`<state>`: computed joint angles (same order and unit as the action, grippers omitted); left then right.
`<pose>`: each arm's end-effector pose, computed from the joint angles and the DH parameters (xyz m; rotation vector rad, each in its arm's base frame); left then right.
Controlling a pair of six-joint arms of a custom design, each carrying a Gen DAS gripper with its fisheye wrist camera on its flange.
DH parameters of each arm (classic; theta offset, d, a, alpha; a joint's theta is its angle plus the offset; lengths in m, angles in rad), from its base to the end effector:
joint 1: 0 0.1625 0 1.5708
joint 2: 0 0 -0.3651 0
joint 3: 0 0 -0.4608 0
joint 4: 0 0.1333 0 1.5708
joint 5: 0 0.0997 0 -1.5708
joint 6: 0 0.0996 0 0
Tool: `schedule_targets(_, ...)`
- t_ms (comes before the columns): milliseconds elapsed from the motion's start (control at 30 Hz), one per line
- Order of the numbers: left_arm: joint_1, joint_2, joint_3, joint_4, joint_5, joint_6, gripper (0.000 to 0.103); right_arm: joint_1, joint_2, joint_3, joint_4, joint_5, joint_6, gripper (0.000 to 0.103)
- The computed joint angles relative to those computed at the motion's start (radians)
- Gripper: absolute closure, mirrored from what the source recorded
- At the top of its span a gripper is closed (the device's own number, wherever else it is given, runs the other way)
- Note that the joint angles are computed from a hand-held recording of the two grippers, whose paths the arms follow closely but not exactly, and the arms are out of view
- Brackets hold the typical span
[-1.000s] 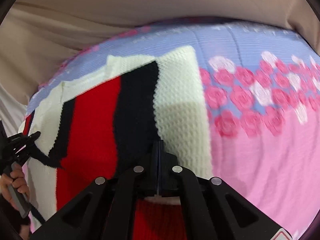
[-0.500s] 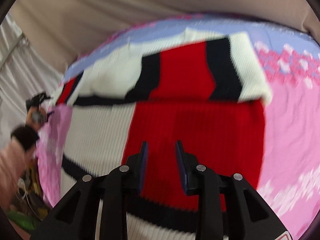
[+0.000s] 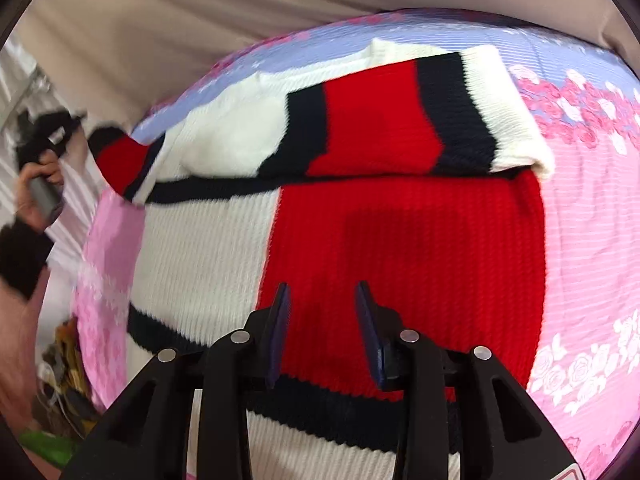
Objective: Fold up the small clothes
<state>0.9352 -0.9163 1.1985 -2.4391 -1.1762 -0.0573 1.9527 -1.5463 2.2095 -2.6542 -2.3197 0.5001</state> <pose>-0.3361 -0.7446 0.3024 0.6382 2.7391 -0.9873 0.2445 -0.4329 0.2179 -0.3554 -2.4737 0.8980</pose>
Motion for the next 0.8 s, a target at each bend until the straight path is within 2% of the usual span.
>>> schedule_targets(100,-0.068,-0.029,0.146,0.073,-0.154,-0.062,0.096,-0.015,-0.036,0.028,-0.059,-0.011,-0.007,0.069)
schedule_targets(233,-0.096,-0.026,0.315,0.145,-0.234,-0.233,0.091,-0.052,-0.104,0.08,-0.094,-0.027,-0.008,0.068)
schedule_targets(300,-0.099,-0.066,0.405,0.148,-0.235,-0.342,0.072,-0.078,-0.139,0.101,-0.092,-0.021,-0.016,0.066)
schedule_targets(333,-0.092,-0.097,0.447,0.124,-0.235,-0.388,0.058,-0.087,-0.151,0.105,-0.082,-0.023,-0.013,0.064)
schedule_targets(400,-0.084,-0.172,0.522,0.056,-0.229,-0.448,0.046,-0.102,-0.169,0.109,-0.094,-0.002,-0.025,0.06)
schedule_targets(433,-0.072,-0.196,0.535,0.035,-0.21,-0.477,0.035,-0.108,-0.172,0.109,-0.119,0.013,-0.045,0.055)
schedule_targets(467,-0.059,-0.221,0.542,0.022,-0.168,-0.519,0.031,-0.114,-0.169,0.106,-0.149,0.027,-0.064,0.048)
schedule_targets(533,-0.022,-0.247,0.534,0.011,-0.11,-0.586,0.03,-0.139,-0.153,0.089,-0.206,0.081,-0.098,0.047)
schedule_targets(633,0.032,-0.251,0.5,0.016,-0.093,-0.669,0.03,-0.183,-0.095,0.036,-0.249,0.154,-0.126,0.047)
schedule_targets(733,0.064,-0.267,0.499,-0.001,-0.077,-0.73,0.03,-0.204,-0.022,-0.021,-0.263,0.12,-0.121,0.047)
schedule_targets(800,0.085,-0.27,0.507,-0.034,-0.11,-0.777,0.03,-0.207,0.007,-0.044,-0.258,0.081,-0.086,0.047)
